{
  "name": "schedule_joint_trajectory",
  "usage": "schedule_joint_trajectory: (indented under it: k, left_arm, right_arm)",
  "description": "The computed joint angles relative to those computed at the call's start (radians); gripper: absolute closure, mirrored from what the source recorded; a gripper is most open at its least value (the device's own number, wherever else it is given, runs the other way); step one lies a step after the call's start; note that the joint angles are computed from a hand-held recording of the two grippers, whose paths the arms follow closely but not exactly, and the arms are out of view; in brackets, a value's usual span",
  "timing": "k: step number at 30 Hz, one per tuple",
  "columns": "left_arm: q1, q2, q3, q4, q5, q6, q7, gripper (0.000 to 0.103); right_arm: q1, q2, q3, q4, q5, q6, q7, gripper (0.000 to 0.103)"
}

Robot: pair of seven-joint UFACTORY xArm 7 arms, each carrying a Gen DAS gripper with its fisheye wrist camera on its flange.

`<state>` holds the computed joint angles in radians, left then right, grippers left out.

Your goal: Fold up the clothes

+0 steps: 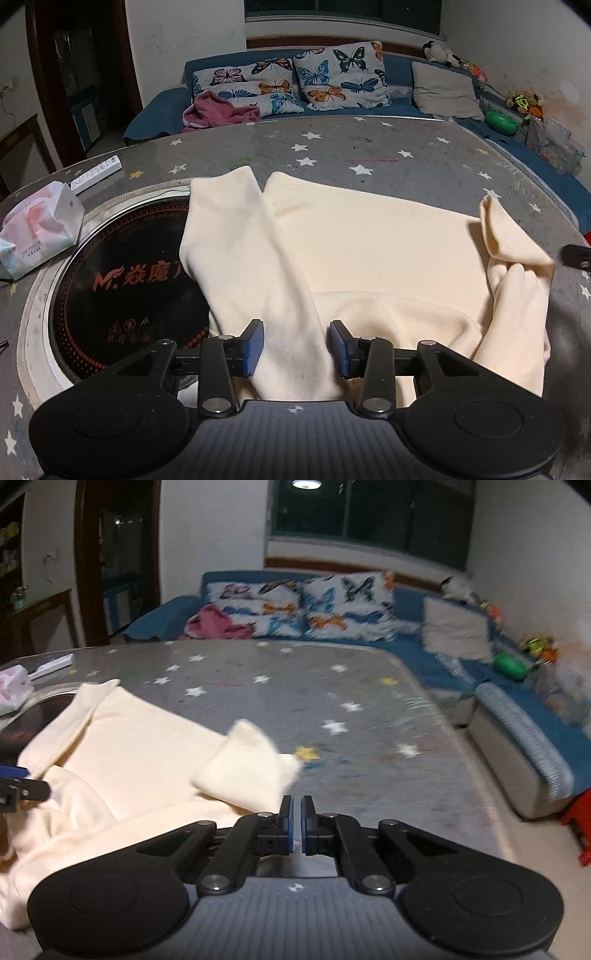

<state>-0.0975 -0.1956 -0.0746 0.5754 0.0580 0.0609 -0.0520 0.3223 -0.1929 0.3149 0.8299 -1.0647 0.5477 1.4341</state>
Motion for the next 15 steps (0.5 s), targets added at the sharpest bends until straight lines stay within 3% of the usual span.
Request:
schedule_joint_trajectory:
  k: [4, 7, 15]
  left_arm:
    - [-0.007, -0.015, 0.007, -0.021, -0.009, -0.001, 0.008, 0.061]
    - [0.010, -0.024, -0.010, -0.034, 0.005, -0.008, -0.008, 0.061]
    - [0.011, -0.041, -0.008, -0.054, 0.020, -0.013, -0.019, 0.060]
  right_arm:
    - [0.002, -0.126, 0.009, -0.086, 0.057, 0.048, -0.012, 0.100]
    - [-0.014, -0.189, 0.001, -0.139, 0.133, 0.001, -0.050, 0.099]
    - [-0.118, -0.074, 0.082, -0.077, 0.061, -0.127, 0.000, 0.067]
